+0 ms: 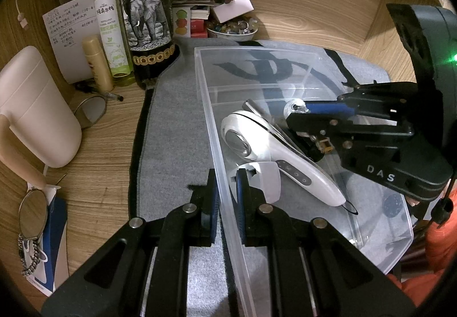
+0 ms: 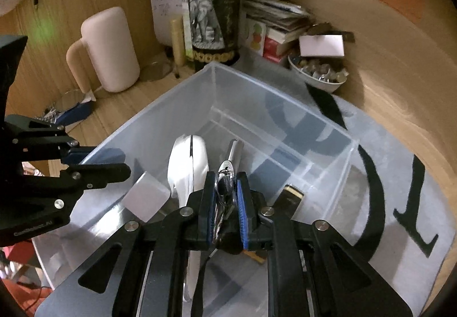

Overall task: Organize rigid objects
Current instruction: 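Lower the key ring into the box and open the right tool, then grasp the small black adapter on the rug with the right tool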

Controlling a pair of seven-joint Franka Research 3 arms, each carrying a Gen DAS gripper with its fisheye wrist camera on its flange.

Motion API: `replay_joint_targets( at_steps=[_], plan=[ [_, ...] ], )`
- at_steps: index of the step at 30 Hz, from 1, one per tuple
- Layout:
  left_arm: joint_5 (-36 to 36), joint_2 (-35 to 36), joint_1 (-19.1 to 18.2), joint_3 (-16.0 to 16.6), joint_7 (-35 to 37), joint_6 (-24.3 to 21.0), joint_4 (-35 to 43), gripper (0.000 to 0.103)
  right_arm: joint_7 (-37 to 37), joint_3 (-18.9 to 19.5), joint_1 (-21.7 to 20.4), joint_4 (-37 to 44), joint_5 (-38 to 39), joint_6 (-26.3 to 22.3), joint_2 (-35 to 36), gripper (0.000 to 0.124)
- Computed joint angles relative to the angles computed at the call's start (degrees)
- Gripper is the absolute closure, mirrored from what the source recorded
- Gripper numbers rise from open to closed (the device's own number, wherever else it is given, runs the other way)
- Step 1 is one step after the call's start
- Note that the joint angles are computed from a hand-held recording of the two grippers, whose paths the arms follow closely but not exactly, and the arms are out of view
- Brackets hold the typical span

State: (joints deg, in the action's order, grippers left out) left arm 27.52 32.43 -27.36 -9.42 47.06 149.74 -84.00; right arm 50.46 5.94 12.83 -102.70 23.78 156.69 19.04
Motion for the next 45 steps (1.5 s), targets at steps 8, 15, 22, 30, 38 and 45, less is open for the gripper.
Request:
replay_joint_targets(
  at_steps=[8,15,22,30,38,45],
  plan=[
    [0.1,0.0,-0.1,0.1,-0.2,-0.1,0.0,0.092,1.4,-0.4,0.4,-0.5,-0.9,0.6,-0.6,0.093],
    [0.2,0.1,-0.2,0.1,-0.2,-0.3,0.3,0.092,-0.8,0.7,-0.9,-2.7,2.9,3.9,-2.9,0.082],
    [0.2,0.1,-0.3,0.1,-0.2,-0.3,0.3,0.092,-3.2,1.0,-2.0,-4.9,7.6,7.2,-5.6,0.071],
    [0.3,0.1,-0.3,0.1,-0.2,-0.4,0.3,0.092,-2.5,-0.7,-3.0,-7.2,9.2,9.5,-7.6,0.069],
    [0.5,0.3,-0.5,0.3,-0.5,-0.7,0.6,0.092,3.0,-2.9,-4.0,-8.4,6.1,8.9,-6.5,0.069],
    [0.4,0.5,-0.4,0.2,-0.3,-1.1,0.8,0.092,3.9,-2.6,-5.2,-8.1,4.1,4.9,-4.5,0.069]
  ],
)
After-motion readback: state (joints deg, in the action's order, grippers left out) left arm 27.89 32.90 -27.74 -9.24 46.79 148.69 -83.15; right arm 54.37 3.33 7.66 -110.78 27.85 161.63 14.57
